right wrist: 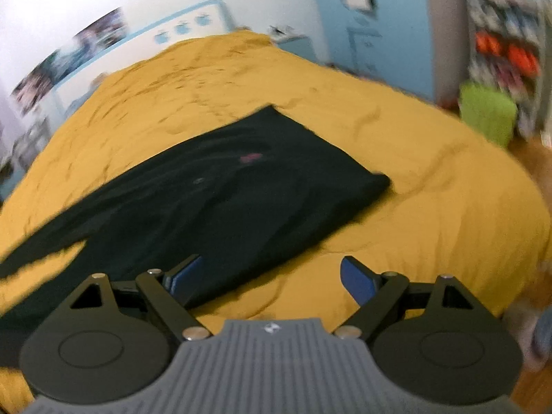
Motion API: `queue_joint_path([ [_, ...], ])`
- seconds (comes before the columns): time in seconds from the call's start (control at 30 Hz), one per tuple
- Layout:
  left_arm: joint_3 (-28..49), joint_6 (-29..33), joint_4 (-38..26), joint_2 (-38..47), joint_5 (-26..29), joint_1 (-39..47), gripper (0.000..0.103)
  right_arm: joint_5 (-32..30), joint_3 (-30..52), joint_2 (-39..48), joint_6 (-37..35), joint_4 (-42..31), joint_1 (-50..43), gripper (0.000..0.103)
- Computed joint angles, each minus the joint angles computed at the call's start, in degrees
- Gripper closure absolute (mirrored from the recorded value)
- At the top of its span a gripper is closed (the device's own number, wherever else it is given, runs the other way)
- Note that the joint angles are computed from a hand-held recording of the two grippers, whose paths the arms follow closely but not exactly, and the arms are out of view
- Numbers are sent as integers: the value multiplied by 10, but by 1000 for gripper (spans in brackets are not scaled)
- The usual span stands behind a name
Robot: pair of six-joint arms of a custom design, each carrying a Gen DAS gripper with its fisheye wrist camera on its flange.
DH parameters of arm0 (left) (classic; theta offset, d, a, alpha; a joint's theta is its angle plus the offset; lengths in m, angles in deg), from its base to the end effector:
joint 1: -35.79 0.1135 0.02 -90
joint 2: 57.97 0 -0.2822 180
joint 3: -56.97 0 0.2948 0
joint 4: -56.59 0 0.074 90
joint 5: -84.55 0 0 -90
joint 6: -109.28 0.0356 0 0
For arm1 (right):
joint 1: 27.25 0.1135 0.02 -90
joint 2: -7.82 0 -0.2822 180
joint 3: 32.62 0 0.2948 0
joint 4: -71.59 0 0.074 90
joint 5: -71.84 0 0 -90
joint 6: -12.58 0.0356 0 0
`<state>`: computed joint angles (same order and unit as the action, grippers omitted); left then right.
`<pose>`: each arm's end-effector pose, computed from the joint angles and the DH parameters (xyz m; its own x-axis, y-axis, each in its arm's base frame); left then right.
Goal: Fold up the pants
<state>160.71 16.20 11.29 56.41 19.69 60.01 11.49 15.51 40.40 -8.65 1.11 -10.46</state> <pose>0.4492 0.1855 0.2281 -0.7461 -0.3890 -0.5403 -0.1948 0.9036 -0.3815 0.1262 0.0197 0.2586 -0.2641 0.7665 -0.5855 0.7380 0.5514 0.3890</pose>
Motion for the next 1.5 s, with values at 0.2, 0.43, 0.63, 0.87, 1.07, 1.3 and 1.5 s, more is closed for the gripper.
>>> queue_joint_path([
  [0.2,90,-115,-13,88,78,42,14,-161,-79,-126,-46,83,-202,21],
  [0.43,152,-279,22,156,138,60,14,-312,-126,-130,-51,174,-378,33],
  [0.63,79,-330,128,127,129,59,21,-338,-143,-103,-41,228,-411,35],
  [0.87,92,-300,80,114,82,49,46,-369,-144,-74,-49,245,-455,102],
  [1.07,81,-277,81,92,66,53,94,-395,-150,-98,-35,236,-481,103],
  [1.3,148,-315,42,148,100,56,99,-379,-138,-111,-33,221,-467,103],
  [1.5,155,-279,74,110,109,41,102,-397,-102,-107,-52,214,-494,103],
])
